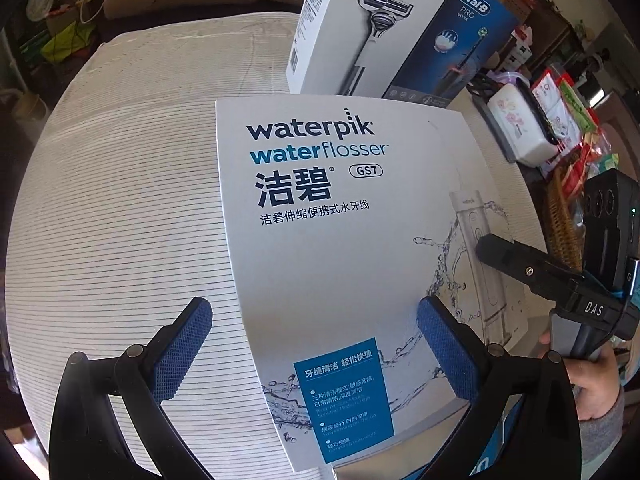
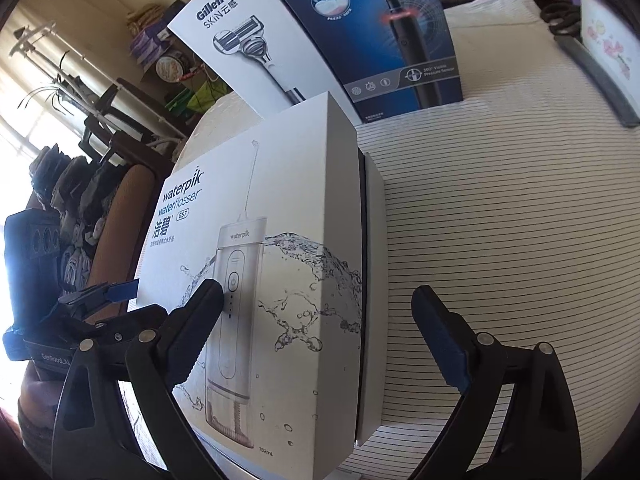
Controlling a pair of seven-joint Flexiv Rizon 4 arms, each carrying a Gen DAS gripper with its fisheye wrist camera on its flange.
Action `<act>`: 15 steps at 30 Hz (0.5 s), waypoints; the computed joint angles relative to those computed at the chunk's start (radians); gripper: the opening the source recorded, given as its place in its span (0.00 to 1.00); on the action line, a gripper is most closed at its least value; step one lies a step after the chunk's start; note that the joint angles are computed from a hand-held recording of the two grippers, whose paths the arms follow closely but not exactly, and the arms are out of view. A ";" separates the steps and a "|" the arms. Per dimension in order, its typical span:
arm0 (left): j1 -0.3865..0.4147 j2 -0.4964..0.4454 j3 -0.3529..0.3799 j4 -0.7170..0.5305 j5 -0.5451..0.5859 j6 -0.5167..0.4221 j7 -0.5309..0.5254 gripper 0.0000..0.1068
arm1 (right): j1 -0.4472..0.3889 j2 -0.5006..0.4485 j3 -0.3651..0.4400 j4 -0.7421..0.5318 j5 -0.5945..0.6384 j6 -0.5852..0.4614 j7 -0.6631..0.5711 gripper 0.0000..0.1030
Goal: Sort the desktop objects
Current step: 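Open both grippers to release the lid and withdraw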
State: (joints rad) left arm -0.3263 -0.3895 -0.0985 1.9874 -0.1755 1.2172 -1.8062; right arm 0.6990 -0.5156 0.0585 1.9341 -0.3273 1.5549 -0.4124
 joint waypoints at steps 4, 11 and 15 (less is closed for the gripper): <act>0.032 0.083 -0.063 0.119 -0.067 0.109 0.053 0.96 | -0.016 0.083 0.032 0.036 -0.054 -0.104 -0.065 0.77; 0.062 0.311 -0.349 0.476 -0.700 0.318 0.435 0.96 | 0.006 0.458 -0.016 0.400 -0.282 -0.150 0.079 0.78; -0.066 0.307 -0.386 0.534 -0.947 0.394 0.538 0.96 | -0.034 0.627 0.090 0.547 -0.189 -0.258 0.072 0.79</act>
State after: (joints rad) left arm -0.3927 -0.0826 -0.4844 2.5211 -1.1228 1.6107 -1.2677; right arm 0.6649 0.1110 0.1484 2.4813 -0.5166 1.2967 -0.3400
